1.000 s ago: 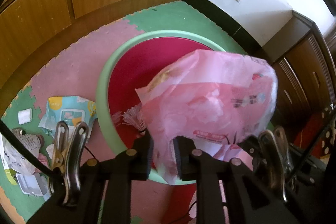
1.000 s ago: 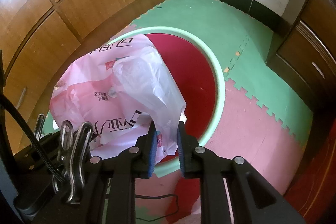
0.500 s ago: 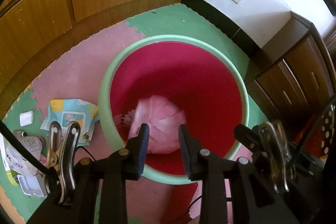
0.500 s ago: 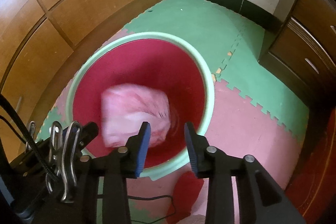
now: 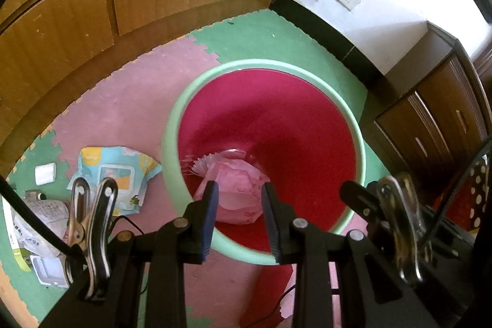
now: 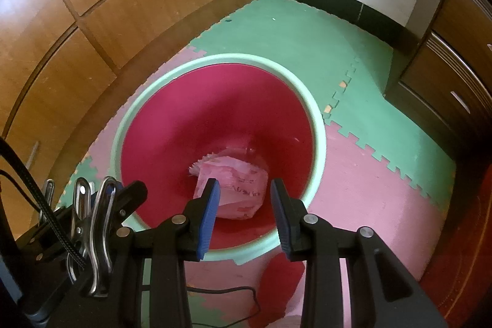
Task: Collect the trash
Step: 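Move both open tools back from the bucket to the trash pile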
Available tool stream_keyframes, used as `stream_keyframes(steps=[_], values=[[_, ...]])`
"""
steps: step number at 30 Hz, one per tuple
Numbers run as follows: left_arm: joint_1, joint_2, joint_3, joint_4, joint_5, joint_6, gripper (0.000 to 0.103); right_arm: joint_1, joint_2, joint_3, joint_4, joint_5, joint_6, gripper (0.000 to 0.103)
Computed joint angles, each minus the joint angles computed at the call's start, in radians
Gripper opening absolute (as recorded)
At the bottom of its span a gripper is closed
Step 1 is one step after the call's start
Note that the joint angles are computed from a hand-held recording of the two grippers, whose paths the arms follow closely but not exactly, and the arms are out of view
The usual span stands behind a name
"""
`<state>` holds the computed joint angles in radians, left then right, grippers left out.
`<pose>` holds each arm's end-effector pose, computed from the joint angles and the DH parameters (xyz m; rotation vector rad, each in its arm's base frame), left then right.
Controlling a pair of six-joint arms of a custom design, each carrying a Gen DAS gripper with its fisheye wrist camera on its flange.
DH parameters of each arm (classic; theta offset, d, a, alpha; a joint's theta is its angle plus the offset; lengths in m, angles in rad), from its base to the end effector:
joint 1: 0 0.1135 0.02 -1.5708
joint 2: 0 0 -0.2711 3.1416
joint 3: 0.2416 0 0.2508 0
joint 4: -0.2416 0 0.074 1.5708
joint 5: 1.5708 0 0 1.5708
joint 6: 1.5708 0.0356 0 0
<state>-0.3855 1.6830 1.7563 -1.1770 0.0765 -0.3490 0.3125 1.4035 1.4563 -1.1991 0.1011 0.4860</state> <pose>0.3123 -0.1297 0.3628 0.0742 2.7130 -0.3287 0.2484 0.0765 0.3539 0.2643 2.6974 0.1007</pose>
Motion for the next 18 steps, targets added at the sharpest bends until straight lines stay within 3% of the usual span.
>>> stream_keyframes(steps=[18], values=[[0.13,-0.052,0.068,-0.098,-0.011,0.065,0.029,0.15,0.064,0.115,-0.018,0.004,0.061,0.035]])
